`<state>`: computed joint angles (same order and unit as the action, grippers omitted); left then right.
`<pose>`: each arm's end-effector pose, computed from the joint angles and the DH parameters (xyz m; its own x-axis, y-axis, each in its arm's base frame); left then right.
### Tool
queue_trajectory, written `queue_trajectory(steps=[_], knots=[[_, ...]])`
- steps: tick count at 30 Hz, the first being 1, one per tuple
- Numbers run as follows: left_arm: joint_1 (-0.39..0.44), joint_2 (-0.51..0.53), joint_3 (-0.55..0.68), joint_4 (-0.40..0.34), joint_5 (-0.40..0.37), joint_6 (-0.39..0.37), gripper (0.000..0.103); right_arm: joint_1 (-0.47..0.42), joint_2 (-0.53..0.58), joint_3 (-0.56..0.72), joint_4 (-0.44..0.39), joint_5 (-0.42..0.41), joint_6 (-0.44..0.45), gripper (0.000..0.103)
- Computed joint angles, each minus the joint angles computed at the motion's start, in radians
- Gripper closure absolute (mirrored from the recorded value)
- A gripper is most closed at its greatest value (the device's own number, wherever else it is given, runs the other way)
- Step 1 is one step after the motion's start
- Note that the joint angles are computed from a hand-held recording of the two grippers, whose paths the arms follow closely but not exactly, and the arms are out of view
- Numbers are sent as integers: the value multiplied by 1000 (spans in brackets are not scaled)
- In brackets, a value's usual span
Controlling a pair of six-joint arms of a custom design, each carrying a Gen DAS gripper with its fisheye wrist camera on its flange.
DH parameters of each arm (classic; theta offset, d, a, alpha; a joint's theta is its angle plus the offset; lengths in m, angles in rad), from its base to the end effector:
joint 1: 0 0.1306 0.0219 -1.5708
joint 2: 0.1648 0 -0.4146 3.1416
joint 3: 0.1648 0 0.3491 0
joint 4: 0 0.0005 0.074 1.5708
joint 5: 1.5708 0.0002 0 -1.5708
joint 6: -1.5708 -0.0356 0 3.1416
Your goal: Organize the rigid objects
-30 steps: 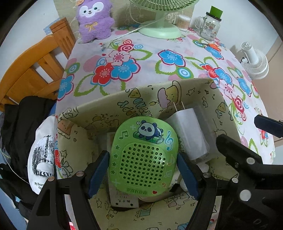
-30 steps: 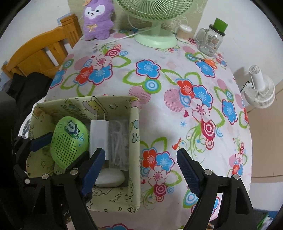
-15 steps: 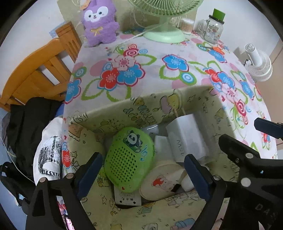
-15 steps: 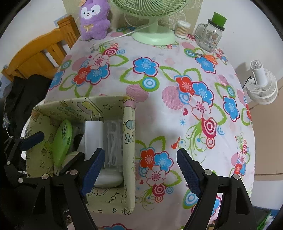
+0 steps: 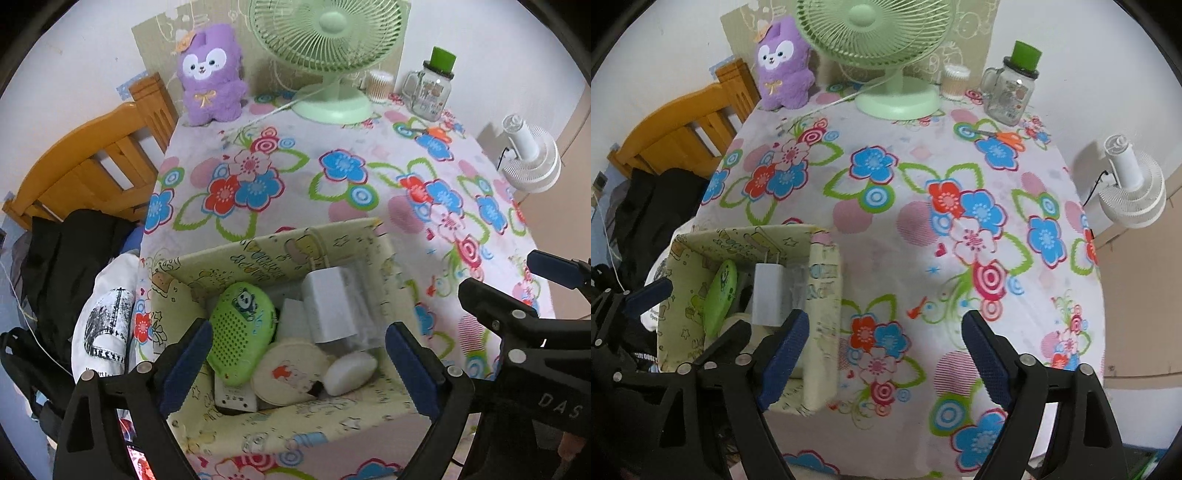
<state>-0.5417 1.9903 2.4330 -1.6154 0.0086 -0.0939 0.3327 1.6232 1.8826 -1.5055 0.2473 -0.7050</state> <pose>0.5208 -0.3144 0.5249 -0.7377 0.5534 -0.3867 0.5902 0.8067 0.0284 0.4596 0.1491 0.5221 -0.8396 0.3747 -0.3933 0.3956 0.9180 0.0300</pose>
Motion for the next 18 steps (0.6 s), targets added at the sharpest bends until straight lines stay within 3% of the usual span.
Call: queue_trajectory(steps=[18], knots=[[-63,-31,132,-29,4,92,3,-48,-176,-45,18,93,49,3]])
